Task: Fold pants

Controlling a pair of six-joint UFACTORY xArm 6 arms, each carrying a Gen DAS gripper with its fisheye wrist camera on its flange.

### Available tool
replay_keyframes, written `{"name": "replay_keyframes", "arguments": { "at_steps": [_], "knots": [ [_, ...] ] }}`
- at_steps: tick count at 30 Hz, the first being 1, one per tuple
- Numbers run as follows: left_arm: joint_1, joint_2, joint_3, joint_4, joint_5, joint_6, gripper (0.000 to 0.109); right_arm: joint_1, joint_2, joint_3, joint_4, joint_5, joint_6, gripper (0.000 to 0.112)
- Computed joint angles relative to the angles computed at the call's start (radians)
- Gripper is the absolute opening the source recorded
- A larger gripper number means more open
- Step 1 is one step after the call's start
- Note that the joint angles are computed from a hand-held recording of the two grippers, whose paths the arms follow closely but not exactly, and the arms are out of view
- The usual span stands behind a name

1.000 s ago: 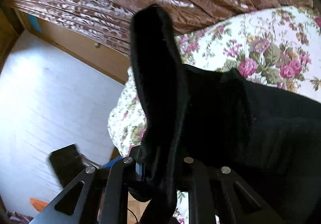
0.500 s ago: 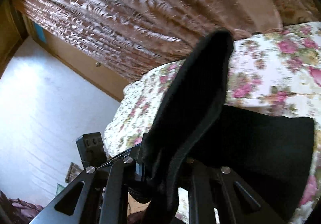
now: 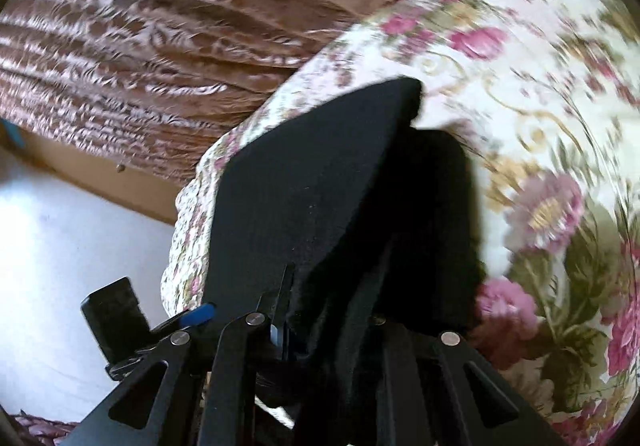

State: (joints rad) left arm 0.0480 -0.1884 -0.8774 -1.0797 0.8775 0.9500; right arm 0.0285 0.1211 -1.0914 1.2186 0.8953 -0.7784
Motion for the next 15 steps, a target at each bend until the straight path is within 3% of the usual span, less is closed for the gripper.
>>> {"name": "replay_keyframes", "arguments": {
  "at_steps": [4,6,9,15],
  "knots": [
    [-0.019,-0.002,0.0,0.006,-0.025,-0.01,0.044,-0.025,-0.009,0.029,0.055,0.008,-0.015,0.027],
    [-0.017,0.005,-0.004,-0.004,-0.02,-0.014,0.044,-0.031,-0.057,0.067,0.056,-0.032,-0.007,0.032],
    [-0.008,0.004,0.0,-0.018,-0.013,-0.007,0.044,-0.047,-0.156,0.147,0.075,-0.073,-0.013,0.032],
    [-0.004,-0.01,0.019,-0.026,-0.023,0.016,0.044,-0.066,-0.351,0.303,0.116,-0.014,-0.043,0.032]
  ]
}}
